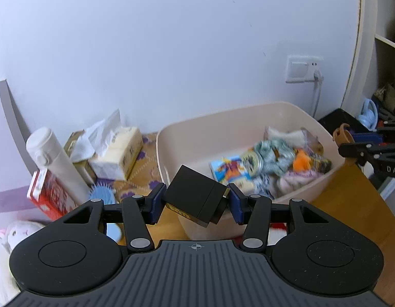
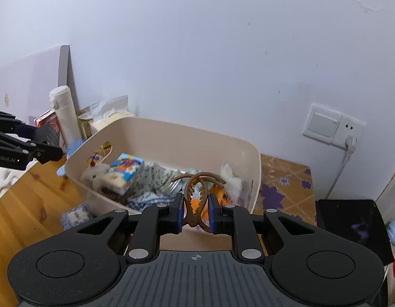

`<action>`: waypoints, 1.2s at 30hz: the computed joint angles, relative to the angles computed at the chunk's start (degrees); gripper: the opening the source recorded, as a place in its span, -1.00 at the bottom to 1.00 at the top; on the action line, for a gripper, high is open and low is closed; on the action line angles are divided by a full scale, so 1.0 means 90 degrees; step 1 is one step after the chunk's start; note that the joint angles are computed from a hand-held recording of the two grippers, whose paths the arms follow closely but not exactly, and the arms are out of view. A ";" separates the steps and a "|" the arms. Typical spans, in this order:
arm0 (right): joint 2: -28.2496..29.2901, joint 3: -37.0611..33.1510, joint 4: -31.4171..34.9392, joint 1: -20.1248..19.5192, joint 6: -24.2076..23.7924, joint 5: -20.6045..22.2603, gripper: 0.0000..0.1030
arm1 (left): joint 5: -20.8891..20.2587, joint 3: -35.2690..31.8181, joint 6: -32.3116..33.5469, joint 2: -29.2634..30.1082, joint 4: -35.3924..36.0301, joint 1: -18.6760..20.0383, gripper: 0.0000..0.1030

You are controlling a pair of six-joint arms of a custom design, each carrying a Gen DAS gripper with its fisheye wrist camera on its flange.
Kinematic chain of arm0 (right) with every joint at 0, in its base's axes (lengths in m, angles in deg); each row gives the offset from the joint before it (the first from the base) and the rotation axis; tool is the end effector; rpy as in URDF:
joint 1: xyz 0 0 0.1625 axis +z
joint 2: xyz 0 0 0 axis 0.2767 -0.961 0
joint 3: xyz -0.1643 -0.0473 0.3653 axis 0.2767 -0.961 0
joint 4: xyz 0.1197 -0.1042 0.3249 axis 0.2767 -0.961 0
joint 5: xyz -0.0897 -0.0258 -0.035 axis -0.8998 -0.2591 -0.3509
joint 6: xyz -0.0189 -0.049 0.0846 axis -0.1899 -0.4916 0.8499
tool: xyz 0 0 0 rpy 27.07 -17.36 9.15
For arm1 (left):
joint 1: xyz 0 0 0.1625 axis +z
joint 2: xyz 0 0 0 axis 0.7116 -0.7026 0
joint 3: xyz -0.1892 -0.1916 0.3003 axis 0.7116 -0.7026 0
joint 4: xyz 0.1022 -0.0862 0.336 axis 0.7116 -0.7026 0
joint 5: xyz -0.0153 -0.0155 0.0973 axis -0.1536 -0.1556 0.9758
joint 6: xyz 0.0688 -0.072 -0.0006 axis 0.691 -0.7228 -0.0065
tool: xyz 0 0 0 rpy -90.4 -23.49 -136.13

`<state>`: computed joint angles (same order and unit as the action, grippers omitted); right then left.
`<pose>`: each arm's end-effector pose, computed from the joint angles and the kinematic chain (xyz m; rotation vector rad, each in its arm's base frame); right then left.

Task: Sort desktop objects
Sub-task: 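Lift the black box and brown hair clip up over the basket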

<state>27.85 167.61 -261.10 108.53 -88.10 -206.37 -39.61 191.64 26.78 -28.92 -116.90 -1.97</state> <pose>0.2915 -0.3248 0.0961 0.3424 -2.2294 1.1561 -0.0893 -0.3708 0.2340 0.4776 2.3789 -1.1114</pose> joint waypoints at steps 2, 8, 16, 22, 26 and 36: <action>0.0000 -0.0100 -0.0012 -0.0035 -0.0120 -0.0027 -0.66 | -0.0029 -0.0176 0.0205 0.0130 -0.0121 0.0091 0.01; -0.0032 -0.0435 -0.0006 -0.0168 -0.0585 0.0003 -0.66 | -0.0194 -0.0745 0.0769 0.0613 -0.0469 0.0330 0.01; 0.0014 -0.0801 0.0242 -0.0448 -0.0847 0.0074 -0.66 | -0.0387 -0.1556 0.1045 0.1313 -0.0369 0.0648 0.01; 0.0110 -0.1001 0.0669 -0.0679 -0.0683 0.0142 -0.66 | -0.0587 -0.2111 0.0818 0.1743 0.0075 0.0858 0.01; 0.0188 -0.1096 0.0904 -0.0794 -0.0564 0.0170 -0.67 | -0.0641 -0.2330 0.0743 0.1974 0.0266 0.0901 0.01; 0.0193 -0.1114 0.1643 -0.1024 -0.0158 0.0309 -0.66 | -0.0746 -0.2701 0.0551 0.2279 0.1099 0.1014 0.02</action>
<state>29.58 157.59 -246.31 99.32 -89.52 -203.59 -46.33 167.32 31.74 -8.41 -107.01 7.15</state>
